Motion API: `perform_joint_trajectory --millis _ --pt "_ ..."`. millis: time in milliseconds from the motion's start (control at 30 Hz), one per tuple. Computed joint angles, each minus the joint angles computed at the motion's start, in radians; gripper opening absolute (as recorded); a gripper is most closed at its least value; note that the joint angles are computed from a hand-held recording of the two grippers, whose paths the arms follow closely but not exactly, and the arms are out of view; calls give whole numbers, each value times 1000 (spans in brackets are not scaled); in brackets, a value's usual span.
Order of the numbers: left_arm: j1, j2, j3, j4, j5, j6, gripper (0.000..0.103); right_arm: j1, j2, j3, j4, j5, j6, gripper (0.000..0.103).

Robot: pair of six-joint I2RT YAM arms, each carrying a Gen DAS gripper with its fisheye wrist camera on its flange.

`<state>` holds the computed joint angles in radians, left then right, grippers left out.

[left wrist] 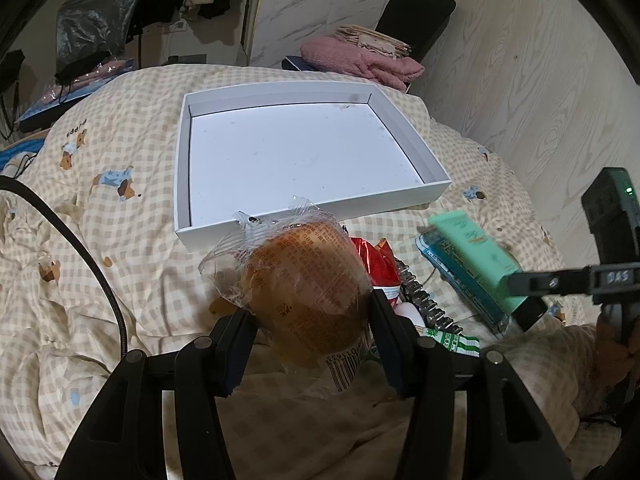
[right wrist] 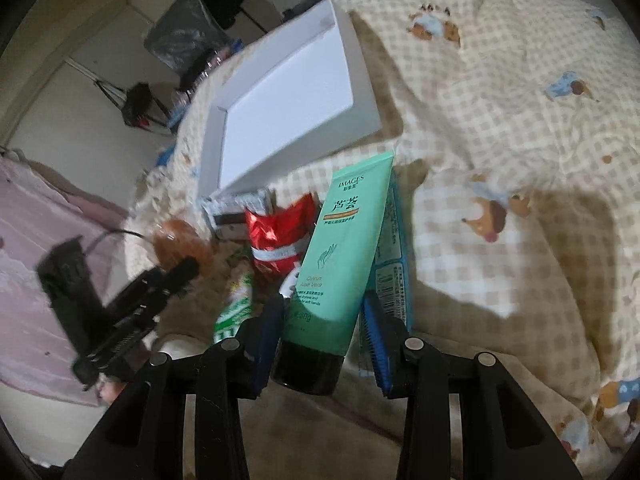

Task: Organize objects
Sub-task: 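Hold the bun in the left gripper while the right gripper grasps the green tube, then lift the green tube with the right gripper and carry it over the tray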

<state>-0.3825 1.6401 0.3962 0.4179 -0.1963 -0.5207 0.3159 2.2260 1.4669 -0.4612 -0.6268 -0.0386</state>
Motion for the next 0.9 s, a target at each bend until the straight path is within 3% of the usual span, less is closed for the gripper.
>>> perform_joint_trajectory --millis 133,233,333,433,533,633,900 --pt "1 -1 -2 3 0 1 59 -3 -47 -67 100 -42 8 41" --pt "1 1 -7 14 1 -2 59 2 -73 -140 230 -115 27 41" --pt "1 4 -6 14 2 -2 59 10 -94 -216 374 -106 52 41" --pt "1 3 -8 15 2 -2 59 0 -77 -231 426 -159 67 40" --pt "2 4 -8 15 4 -2 59 -11 -66 -256 495 -200 109 32" --pt "3 4 -8 15 5 -2 59 -3 -61 -249 479 -151 98 32" --pt "3 6 -7 14 7 -2 59 66 10 -120 223 -33 -49 32"
